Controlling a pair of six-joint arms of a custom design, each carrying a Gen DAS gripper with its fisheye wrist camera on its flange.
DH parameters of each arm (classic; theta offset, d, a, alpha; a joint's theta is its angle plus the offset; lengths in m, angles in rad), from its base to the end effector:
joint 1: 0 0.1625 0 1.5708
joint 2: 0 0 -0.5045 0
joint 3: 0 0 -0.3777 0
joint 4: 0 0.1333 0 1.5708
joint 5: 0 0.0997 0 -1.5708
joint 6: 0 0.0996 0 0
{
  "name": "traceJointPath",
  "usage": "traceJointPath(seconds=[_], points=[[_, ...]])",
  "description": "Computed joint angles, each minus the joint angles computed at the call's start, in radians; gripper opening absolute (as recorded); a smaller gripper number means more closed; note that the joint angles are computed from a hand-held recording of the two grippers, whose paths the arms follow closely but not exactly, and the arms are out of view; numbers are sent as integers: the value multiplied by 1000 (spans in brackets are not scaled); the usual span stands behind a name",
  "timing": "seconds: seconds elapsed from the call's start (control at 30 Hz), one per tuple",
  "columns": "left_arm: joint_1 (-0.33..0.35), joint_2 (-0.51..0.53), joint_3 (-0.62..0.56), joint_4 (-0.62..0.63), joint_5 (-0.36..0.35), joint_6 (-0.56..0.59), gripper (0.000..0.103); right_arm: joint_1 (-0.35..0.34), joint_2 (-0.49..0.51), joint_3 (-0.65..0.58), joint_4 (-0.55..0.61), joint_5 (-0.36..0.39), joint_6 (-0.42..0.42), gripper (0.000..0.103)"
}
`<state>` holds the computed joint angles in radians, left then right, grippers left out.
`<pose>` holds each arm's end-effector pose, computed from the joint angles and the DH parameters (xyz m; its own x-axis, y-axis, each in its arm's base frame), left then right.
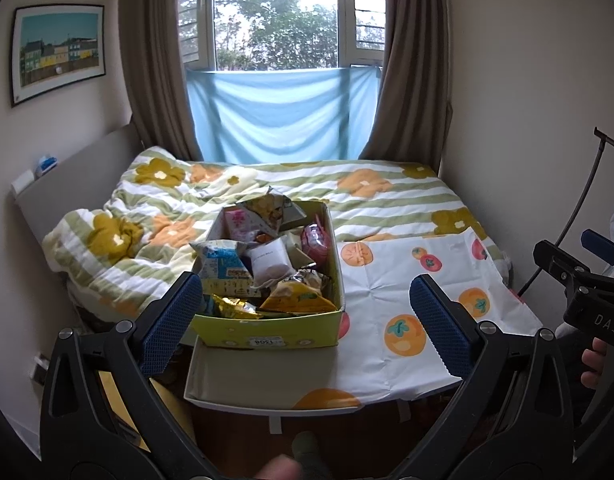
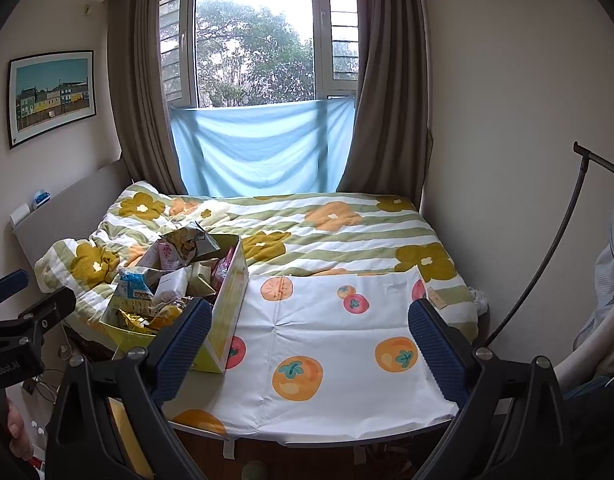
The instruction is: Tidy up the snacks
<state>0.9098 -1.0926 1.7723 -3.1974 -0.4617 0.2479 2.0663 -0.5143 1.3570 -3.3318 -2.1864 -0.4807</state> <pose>-0.2051 -0.6261 0.4280 -0.6853 -0.1778 -0.7062 0.5434 0.5207 -0.6585 0.4545 -0.6816 0.1586 -0.6968 -0.2333 0.6783 -0.6890 0.4808 -0.5424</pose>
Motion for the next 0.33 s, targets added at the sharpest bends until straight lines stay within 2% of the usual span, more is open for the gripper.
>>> traceJointPath(seconds=[0.27,0.33], points=[[12,-6,0,35,-32,-37,103,-1,2,-4,9,-2,7,98],[11,-5,2,37,-17,-45,103,-2,4,-6,17,-4,14,98]])
